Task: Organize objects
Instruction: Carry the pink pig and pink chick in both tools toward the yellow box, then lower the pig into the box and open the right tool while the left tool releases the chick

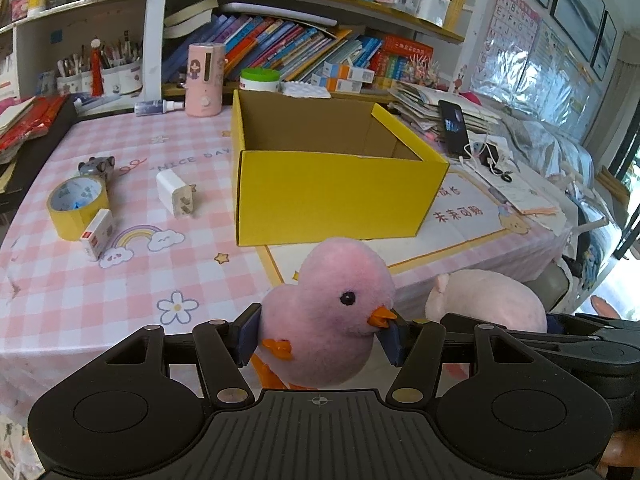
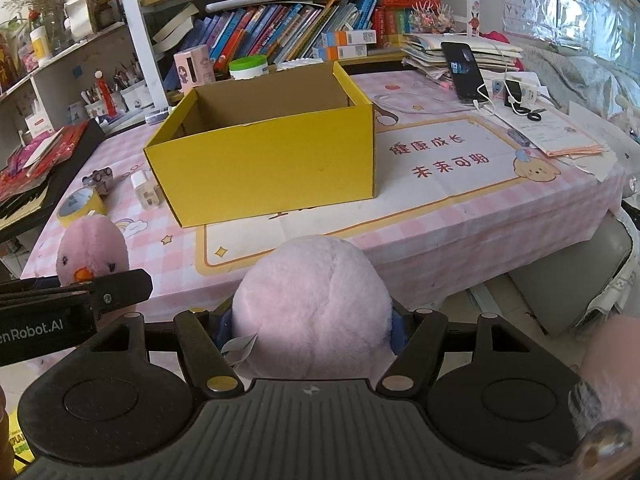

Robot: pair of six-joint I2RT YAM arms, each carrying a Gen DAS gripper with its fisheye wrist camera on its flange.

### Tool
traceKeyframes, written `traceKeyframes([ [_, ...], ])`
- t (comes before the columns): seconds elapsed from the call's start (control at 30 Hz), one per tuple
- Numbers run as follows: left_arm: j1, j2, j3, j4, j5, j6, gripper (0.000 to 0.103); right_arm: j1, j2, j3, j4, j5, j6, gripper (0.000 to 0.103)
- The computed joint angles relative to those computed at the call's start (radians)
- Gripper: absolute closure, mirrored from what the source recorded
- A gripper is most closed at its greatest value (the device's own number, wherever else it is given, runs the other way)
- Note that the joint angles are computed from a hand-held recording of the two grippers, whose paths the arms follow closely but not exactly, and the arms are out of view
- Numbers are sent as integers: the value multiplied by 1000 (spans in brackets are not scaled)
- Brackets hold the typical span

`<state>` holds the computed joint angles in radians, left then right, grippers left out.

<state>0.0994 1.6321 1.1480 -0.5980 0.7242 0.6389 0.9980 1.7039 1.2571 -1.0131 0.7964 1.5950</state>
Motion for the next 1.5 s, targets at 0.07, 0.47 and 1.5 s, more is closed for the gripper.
traceKeyframes([
  [0.07, -5, 7, 7, 2, -2, -4, 44, -7, -1, -3, 5, -3, -7, 36],
  [0.47, -44, 41, 41, 57, -5, -64, 44, -82, -29, -26, 65, -26, -107, 36],
  [1.5, -334, 404, 481, 361, -328, -431, 44, -725, 105, 115, 731, -381, -1346, 37],
])
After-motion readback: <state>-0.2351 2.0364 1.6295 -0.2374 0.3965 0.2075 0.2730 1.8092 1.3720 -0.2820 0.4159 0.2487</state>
